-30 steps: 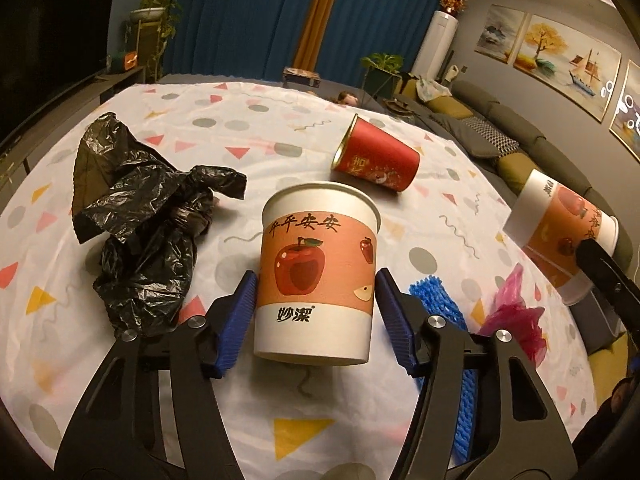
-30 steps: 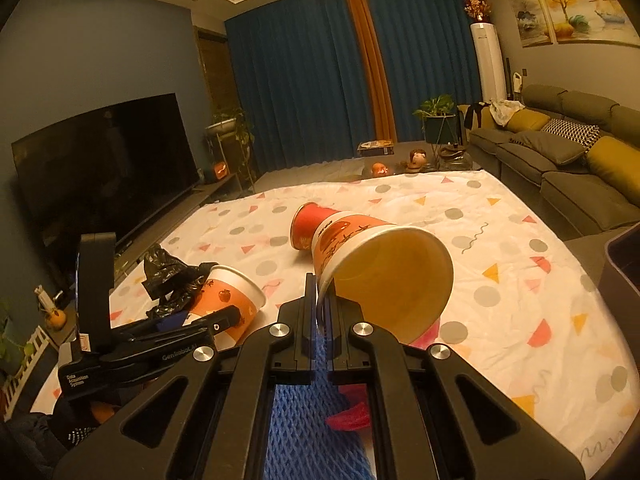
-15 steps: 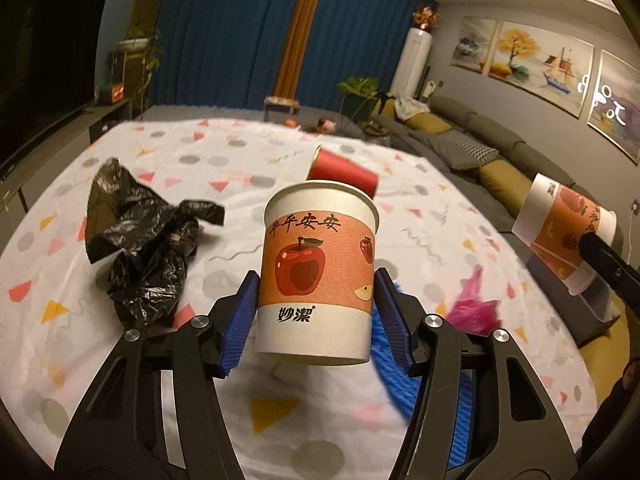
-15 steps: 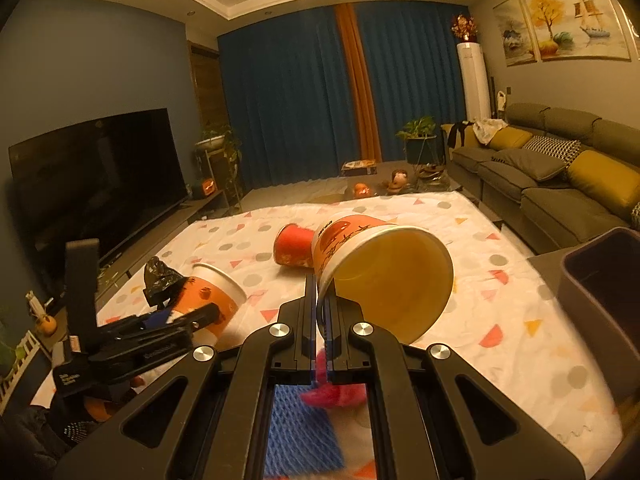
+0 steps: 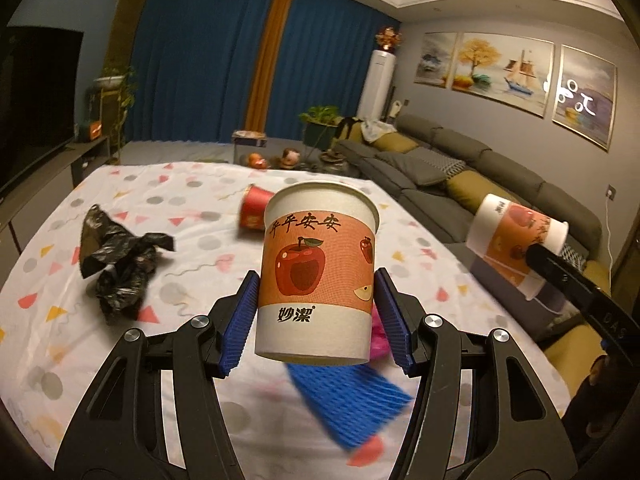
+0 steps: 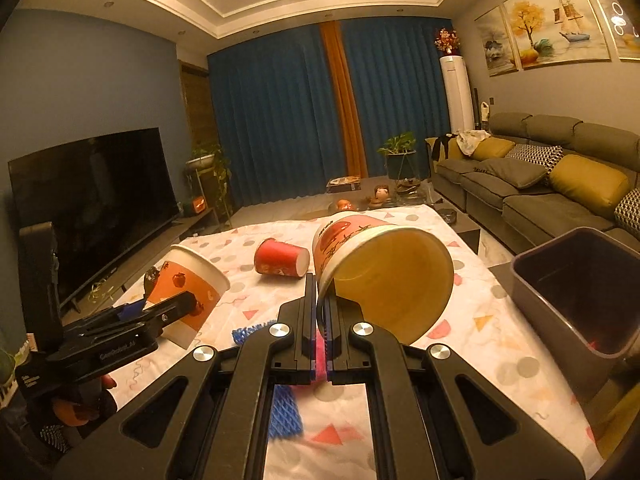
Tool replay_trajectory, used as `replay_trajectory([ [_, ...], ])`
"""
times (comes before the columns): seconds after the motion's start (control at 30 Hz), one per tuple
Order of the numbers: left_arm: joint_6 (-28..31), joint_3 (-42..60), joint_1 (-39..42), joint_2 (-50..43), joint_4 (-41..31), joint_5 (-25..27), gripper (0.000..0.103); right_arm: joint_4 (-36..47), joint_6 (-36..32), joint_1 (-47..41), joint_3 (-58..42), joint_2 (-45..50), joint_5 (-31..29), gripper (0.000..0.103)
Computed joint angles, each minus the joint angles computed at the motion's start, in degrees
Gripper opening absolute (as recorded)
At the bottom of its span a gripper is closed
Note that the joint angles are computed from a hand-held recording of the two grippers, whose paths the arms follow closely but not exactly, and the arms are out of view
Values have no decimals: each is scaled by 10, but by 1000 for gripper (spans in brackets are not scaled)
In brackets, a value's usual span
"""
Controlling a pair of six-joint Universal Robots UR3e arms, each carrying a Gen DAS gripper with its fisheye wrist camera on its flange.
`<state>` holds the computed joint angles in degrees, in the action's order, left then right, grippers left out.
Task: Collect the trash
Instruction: 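Carry both paper cups over the grey bin and open both tools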
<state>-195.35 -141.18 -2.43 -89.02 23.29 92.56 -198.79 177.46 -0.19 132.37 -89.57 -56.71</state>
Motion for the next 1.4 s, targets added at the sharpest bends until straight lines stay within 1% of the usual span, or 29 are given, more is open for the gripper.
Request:
replay_trajectory([
  [0.23, -22, 86, -104, -64, -14, 61, 57, 19, -22, -88, 56, -66, 62, 4],
  [0.37, -22, 142, -138, -104, -29, 73, 57, 32, -37, -144, 83, -97, 97, 4],
  [0.47, -23, 202, -169, -141, -49, 84, 57, 44, -50, -187, 100, -116, 121, 4],
  [0.6, -18, 307, -207, -203, -83, 87, 57, 58, -70, -241, 111, -131, 142, 4],
  [0.7, -13, 378, -224, -245, -104, 78, 57, 64, -85, -280, 113, -129, 154, 4],
  [0.87, -2, 537, -246, -343, -157, 50, 57, 51, -97, -328, 106, -94, 144, 4],
  [1.1, 18, 770, -264, -486, -252, 12, 57, 7, -94, -338, 76, -12, 95, 4],
  [1.23, 23, 927, -273, -576, -331, -3, 57, -4, -108, -353, 72, 22, 92, 4],
  [1.4, 19, 1069, -273, -659, -403, -21, 57, 6, -114, -359, 56, 47, 90, 4],
])
